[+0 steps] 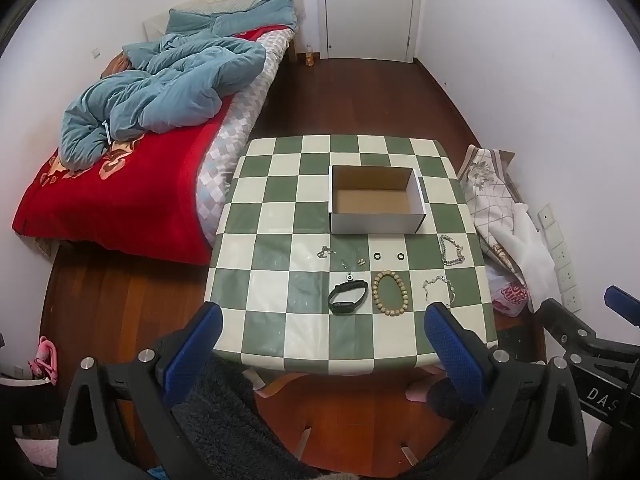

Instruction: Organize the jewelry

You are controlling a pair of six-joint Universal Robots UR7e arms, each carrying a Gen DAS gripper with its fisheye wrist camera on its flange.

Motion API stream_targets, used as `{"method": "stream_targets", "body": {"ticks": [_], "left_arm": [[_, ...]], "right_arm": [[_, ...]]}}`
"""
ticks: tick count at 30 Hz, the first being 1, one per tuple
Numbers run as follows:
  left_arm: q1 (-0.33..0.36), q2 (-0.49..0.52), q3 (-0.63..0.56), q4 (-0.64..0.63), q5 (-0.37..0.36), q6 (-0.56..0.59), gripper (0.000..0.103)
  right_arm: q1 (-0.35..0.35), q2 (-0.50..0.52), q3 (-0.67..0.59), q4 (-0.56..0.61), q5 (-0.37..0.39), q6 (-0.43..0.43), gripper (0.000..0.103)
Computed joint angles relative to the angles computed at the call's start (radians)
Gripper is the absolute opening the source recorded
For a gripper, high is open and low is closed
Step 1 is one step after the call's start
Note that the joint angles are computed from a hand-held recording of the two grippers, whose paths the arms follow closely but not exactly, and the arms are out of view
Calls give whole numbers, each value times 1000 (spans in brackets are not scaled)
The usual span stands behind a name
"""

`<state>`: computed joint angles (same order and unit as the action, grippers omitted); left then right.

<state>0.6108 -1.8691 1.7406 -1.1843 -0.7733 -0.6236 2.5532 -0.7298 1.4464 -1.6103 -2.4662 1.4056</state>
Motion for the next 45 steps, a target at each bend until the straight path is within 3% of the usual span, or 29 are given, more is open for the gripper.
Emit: {"method": "stream_targets", "body": {"ticks": [45], "left_arm": [[-13, -8, 3, -12, -12, -1, 103]], "right_arm": [[4, -7, -22, 44, 6, 4, 103]]}}
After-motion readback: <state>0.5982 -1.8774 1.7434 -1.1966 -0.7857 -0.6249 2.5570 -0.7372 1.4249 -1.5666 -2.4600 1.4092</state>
